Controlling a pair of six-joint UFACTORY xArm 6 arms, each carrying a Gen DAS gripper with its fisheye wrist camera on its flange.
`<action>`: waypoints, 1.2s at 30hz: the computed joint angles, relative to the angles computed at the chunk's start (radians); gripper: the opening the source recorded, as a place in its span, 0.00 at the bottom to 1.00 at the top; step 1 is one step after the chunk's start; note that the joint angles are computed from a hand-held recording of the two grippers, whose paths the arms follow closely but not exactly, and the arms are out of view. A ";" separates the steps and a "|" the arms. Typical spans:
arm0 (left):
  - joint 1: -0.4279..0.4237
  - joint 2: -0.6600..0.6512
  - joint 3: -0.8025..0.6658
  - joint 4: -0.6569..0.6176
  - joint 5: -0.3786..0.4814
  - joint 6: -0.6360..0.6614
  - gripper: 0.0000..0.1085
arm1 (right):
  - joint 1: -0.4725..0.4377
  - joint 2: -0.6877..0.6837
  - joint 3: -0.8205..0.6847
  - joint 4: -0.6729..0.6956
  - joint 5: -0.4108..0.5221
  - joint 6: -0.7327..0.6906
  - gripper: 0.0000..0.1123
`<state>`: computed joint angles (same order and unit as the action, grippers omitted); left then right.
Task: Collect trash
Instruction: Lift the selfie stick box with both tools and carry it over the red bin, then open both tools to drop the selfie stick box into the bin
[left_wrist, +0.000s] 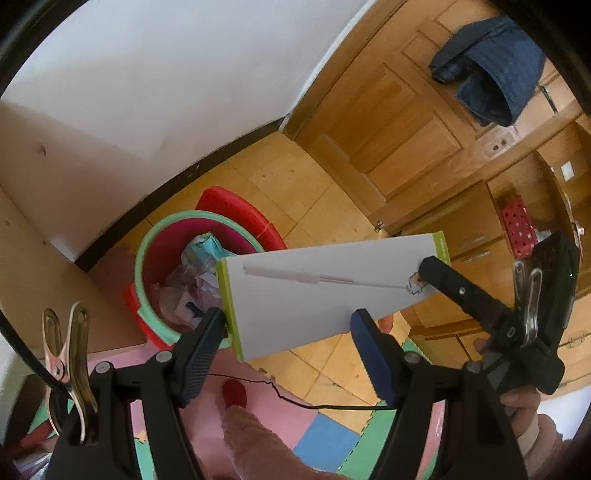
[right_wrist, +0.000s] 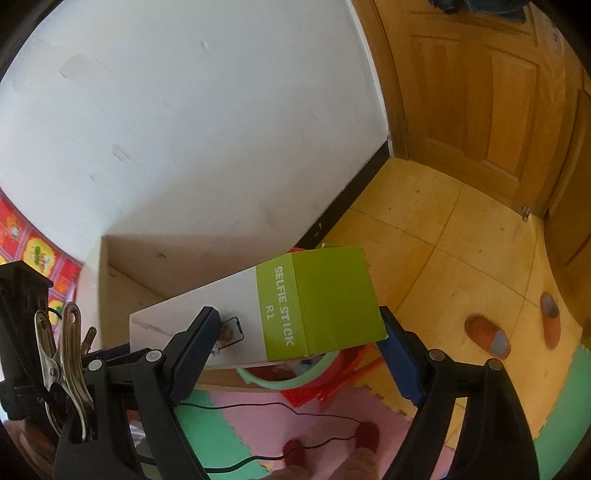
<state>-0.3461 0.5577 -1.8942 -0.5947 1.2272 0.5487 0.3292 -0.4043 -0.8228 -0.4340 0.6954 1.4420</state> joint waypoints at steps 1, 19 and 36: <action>-0.008 0.013 0.000 -0.001 -0.016 -0.001 0.69 | -0.016 -0.003 0.022 0.008 -0.023 -0.019 0.77; -0.061 0.343 -0.255 0.085 -0.129 -0.089 0.67 | -0.162 0.222 0.080 0.109 -0.294 -0.273 0.76; -0.067 0.422 -0.343 0.222 -0.109 -0.190 0.68 | -0.161 0.341 -0.003 0.209 -0.318 -0.422 0.76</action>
<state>-0.4126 0.9800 -2.2373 -0.3731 1.1187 0.3592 0.1683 -0.0631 -0.8258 -0.2251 0.3770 1.0195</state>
